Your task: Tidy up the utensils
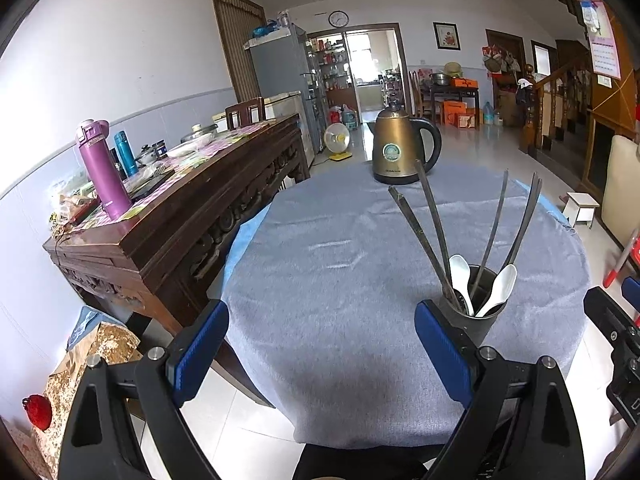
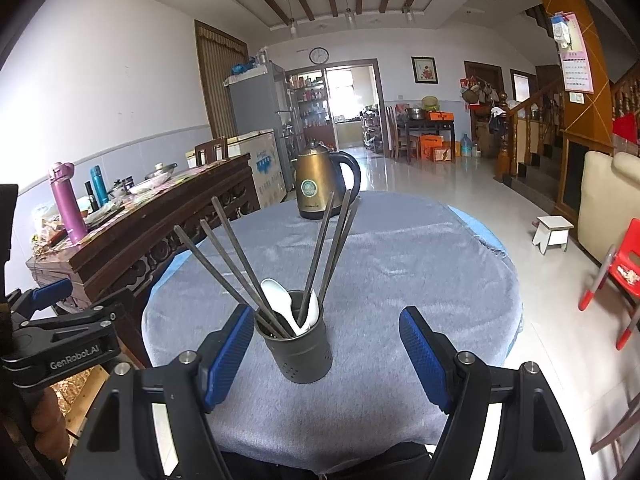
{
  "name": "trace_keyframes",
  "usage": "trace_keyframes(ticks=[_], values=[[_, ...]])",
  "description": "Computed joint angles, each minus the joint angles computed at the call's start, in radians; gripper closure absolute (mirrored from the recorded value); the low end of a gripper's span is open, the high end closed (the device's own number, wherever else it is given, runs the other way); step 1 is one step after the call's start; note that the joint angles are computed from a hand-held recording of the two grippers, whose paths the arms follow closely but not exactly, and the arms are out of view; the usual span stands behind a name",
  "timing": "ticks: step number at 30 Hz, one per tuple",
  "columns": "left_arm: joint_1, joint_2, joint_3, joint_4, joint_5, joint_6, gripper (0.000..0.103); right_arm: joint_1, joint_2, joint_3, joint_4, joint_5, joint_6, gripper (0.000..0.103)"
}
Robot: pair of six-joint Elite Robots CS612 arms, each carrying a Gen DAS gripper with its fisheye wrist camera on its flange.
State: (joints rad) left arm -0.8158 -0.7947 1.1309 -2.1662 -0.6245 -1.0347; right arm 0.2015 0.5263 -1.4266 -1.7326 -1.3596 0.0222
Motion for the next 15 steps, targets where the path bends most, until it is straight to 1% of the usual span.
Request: trace_keyframes(ticks=[7, 15], values=[[0.000, -0.001, 0.004, -0.006, 0.000, 0.010, 0.009, 0.000, -0.001, 0.004, 0.011, 0.001, 0.002, 0.025], [-0.002, 0.000, 0.002, 0.001, 0.005, 0.001, 0.009, -0.001, 0.000, 0.002, 0.011, 0.002, 0.002, 0.025]])
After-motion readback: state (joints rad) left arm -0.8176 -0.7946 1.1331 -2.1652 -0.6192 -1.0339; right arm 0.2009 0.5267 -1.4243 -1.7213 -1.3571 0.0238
